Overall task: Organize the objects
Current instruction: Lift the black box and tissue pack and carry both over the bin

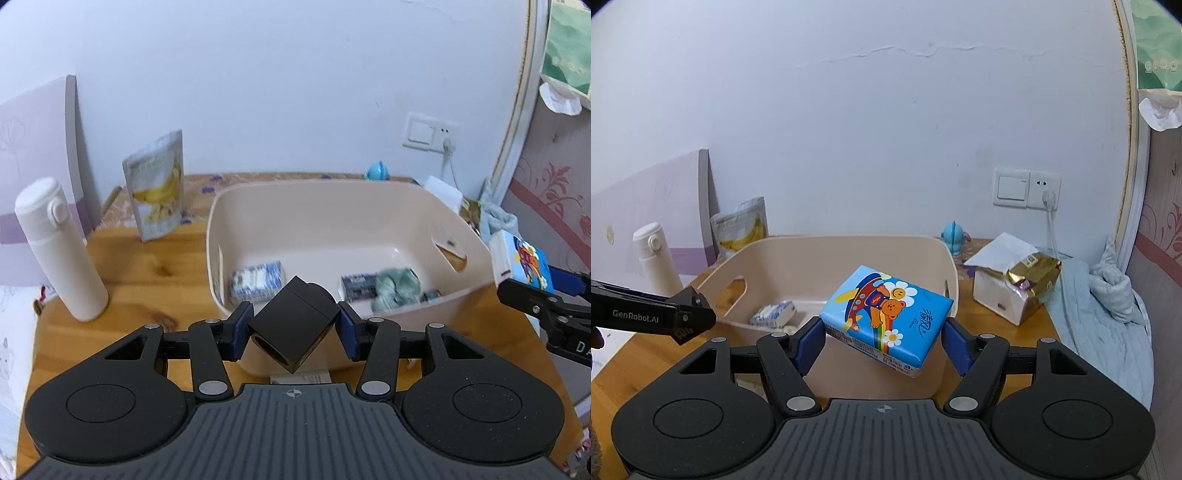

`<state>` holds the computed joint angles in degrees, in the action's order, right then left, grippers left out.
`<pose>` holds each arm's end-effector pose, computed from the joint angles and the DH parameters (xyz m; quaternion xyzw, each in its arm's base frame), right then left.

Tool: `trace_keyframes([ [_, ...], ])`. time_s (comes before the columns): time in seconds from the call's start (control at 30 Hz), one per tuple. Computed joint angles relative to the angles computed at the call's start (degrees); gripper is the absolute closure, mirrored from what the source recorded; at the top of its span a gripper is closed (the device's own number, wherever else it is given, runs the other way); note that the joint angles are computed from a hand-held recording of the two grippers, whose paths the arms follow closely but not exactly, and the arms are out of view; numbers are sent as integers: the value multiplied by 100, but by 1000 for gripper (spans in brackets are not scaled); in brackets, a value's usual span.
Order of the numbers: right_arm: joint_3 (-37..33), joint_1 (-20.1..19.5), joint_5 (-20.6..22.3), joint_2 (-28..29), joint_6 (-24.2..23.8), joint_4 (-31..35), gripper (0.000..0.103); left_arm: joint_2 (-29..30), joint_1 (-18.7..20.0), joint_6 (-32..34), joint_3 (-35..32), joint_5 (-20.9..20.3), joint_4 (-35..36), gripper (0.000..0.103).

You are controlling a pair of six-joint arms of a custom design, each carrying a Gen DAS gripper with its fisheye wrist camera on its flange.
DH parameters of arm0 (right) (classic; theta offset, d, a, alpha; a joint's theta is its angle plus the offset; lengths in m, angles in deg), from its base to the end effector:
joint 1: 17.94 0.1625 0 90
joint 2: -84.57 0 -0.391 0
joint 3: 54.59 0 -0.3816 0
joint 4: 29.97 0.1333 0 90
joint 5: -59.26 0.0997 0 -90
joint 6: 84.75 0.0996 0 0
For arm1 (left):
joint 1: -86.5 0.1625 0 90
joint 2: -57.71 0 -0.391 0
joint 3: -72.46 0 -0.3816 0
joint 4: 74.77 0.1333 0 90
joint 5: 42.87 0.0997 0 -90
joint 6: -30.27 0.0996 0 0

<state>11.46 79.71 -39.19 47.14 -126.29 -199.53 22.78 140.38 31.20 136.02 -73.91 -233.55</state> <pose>0.2221 -0.7620 0.2327 0.3459 -0.8319 0.3909 0.1886 -0.2742 -0.7467 0.2286 0.0996 0.8289 -0.4246 0.3503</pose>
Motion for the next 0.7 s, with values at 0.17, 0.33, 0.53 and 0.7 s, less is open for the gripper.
trace_keyframes([
  [0.17, -446, 22, 50, 234, 41, 126, 36, 252, 74, 271, -528, -28, 28, 53],
  [0.33, -967, 63, 11, 538, 12, 291, 36, 575, 153, 498, -1137, -61, 184, 53],
  [0.53, -1602, 74, -74, 926, 5, 553, 36, 992, 278, 524, -1864, -5, 592, 53],
  [0.7, -2201, 79, -252, 1297, -68, 901, 36, 1343, 388, 471, -2518, -37, 1114, 53],
])
